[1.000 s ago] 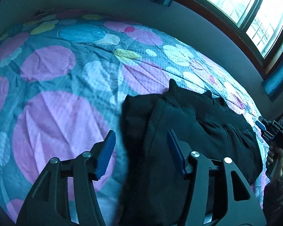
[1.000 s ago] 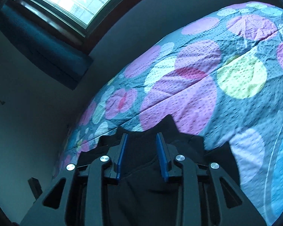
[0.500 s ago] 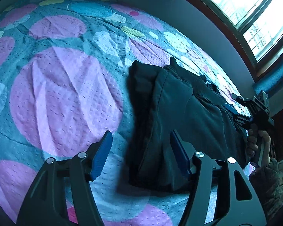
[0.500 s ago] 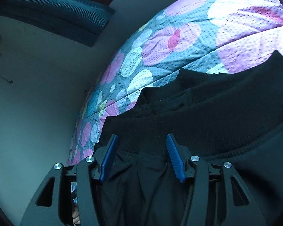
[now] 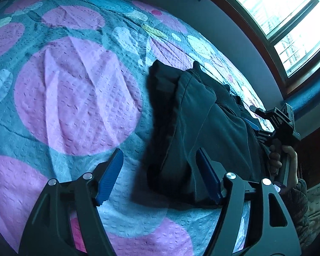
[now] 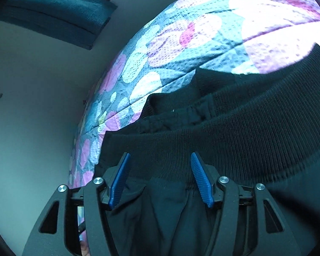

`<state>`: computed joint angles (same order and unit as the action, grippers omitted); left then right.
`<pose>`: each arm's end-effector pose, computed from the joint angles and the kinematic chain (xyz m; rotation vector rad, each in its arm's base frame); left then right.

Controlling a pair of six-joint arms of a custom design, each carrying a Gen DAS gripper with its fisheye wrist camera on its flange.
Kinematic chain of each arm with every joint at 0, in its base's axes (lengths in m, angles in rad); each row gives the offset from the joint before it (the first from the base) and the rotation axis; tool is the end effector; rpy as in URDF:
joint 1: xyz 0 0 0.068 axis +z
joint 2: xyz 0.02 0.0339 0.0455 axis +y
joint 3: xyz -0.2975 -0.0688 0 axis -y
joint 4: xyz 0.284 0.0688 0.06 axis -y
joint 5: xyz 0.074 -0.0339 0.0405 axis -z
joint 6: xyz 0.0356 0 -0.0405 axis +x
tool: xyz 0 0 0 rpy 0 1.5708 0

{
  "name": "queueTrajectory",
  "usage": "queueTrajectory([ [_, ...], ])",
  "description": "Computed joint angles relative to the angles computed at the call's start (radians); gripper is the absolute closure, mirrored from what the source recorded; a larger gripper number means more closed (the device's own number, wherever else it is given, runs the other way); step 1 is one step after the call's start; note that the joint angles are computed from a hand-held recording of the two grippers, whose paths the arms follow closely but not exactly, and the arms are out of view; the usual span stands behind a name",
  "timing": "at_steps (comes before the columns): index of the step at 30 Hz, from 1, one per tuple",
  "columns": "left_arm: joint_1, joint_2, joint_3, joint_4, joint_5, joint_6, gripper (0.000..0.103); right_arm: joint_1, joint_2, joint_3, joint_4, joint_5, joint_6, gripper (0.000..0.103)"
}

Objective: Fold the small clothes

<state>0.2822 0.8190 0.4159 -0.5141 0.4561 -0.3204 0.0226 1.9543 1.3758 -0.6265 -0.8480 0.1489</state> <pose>0.1638 0.0312 0.1905 -0.5405 2.3856 -0.5816 0.4361 0.0366 0.1932 -0.0526 2.6118 1.2120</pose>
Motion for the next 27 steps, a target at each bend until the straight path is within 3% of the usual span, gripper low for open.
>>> queueTrajectory([
  [8,-0.001,-0.088,-0.029,-0.057,0.001,-0.014,0.033,-0.032,-0.201,-0.216,-0.024,0.017,-0.122,0.037],
  [13,0.01,-0.134,-0.045,-0.08,0.008,-0.035,0.033,-0.025,-0.228,-0.273,-0.034,0.038,-0.19,0.033],
  [19,0.017,-0.187,-0.051,-0.123,0.003,-0.053,0.033,-0.018,-0.213,-0.281,0.013,0.024,-0.139,0.032],
  [24,0.061,-0.258,-0.065,-0.192,0.039,-0.036,0.033,-0.06,-0.324,-0.358,-0.009,-0.037,-0.12,0.032],
  [27,0.083,-0.279,-0.068,-0.217,0.062,-0.02,0.033,-0.082,-0.424,-0.418,-0.068,-0.066,-0.187,0.032],
])
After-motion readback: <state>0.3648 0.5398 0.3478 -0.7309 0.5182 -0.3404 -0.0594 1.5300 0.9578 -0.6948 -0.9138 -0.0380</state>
